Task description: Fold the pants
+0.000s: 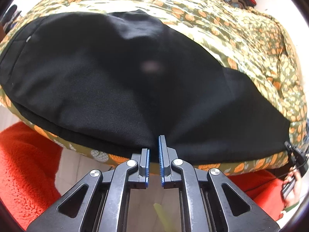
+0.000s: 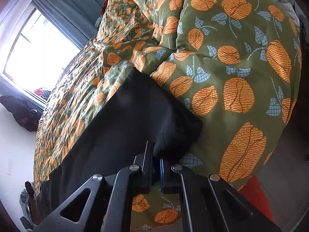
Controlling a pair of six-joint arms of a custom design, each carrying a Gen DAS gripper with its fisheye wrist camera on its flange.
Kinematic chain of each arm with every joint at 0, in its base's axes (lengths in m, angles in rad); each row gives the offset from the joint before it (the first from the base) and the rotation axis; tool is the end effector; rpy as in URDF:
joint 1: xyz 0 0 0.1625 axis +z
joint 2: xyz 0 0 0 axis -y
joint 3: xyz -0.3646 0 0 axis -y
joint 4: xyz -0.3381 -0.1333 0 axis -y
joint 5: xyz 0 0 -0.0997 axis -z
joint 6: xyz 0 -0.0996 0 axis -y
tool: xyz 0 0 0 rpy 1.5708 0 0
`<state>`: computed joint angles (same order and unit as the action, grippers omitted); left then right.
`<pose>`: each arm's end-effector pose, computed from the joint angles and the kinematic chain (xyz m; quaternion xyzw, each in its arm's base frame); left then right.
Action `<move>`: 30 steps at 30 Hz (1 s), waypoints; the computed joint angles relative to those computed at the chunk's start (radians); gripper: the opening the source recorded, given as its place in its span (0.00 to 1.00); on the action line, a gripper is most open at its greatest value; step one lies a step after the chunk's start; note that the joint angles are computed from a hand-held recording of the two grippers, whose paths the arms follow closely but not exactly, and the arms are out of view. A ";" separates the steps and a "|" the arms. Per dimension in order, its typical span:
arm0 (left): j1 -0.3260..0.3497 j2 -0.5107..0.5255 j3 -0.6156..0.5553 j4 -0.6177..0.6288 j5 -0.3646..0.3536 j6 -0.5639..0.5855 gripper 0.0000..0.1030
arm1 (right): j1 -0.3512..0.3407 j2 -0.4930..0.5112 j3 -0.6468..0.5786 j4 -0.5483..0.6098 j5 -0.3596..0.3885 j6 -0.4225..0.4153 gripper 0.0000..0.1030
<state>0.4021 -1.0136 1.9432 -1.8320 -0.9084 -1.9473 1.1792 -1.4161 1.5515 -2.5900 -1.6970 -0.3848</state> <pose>-0.3146 -0.3452 0.0776 -0.2404 0.8670 -0.3032 0.3141 -0.0910 -0.5367 0.4915 -0.0300 -0.9020 0.3735 0.2143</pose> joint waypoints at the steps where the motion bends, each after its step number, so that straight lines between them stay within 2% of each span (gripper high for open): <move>1: 0.002 0.004 -0.004 0.004 -0.004 0.004 0.06 | 0.001 0.001 0.000 -0.001 -0.001 0.001 0.04; 3: 0.008 0.008 -0.005 -0.001 -0.009 0.007 0.07 | 0.002 0.001 0.001 -0.002 -0.007 0.000 0.04; 5: 0.014 0.014 -0.019 0.013 -0.011 0.020 0.13 | 0.005 0.000 0.004 -0.006 -0.011 -0.004 0.04; 6: 0.011 0.022 -0.042 0.052 -0.014 0.018 0.21 | 0.006 -0.005 0.009 -0.008 -0.008 -0.010 0.05; 7: 0.009 0.030 -0.064 0.088 -0.023 0.016 0.36 | 0.007 -0.012 0.018 -0.018 -0.004 -0.015 0.10; 8: -0.001 0.037 -0.089 0.128 -0.039 0.018 0.44 | 0.009 -0.025 0.036 -0.040 -0.003 -0.024 0.19; 9: -0.013 0.040 -0.103 0.155 -0.049 0.012 0.59 | 0.009 -0.042 0.060 -0.072 0.008 -0.037 0.26; 10: -0.024 0.042 -0.114 0.177 -0.054 0.005 0.68 | 0.006 -0.067 0.094 -0.118 0.030 -0.054 0.47; 11: -0.042 0.045 -0.127 0.208 -0.060 -0.006 0.69 | 0.004 -0.095 0.137 -0.190 0.043 -0.068 0.68; 12: -0.063 0.047 -0.140 0.241 -0.067 -0.018 0.70 | 0.004 -0.116 0.176 -0.272 0.045 -0.075 0.72; 15: -0.098 0.063 -0.184 0.336 -0.070 -0.046 0.71 | -0.011 -0.167 0.272 -0.513 0.086 -0.082 0.73; 17: -0.108 0.067 -0.200 0.379 -0.054 -0.057 0.76 | -0.022 -0.184 0.297 -0.550 0.151 -0.109 0.73; 19: -0.089 0.086 -0.233 0.389 -0.020 -0.019 0.78 | -0.023 -0.189 0.290 -0.464 0.226 -0.171 0.73; 23: -0.015 0.144 -0.316 0.344 0.069 0.133 0.80 | 0.025 -0.143 0.256 -0.307 0.229 -0.319 0.71; 27: 0.052 0.238 -0.420 0.340 0.141 0.268 0.81 | 0.054 -0.096 0.211 -0.212 0.169 -0.363 0.71; 30: 0.090 0.288 -0.450 0.284 0.140 0.362 0.83 | 0.068 -0.040 0.148 -0.121 0.067 -0.331 0.71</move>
<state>0.4925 -0.7257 1.4931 -1.5480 -0.7680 -1.5853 1.2468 -1.4558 1.6995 -2.7114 -1.6303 -0.7160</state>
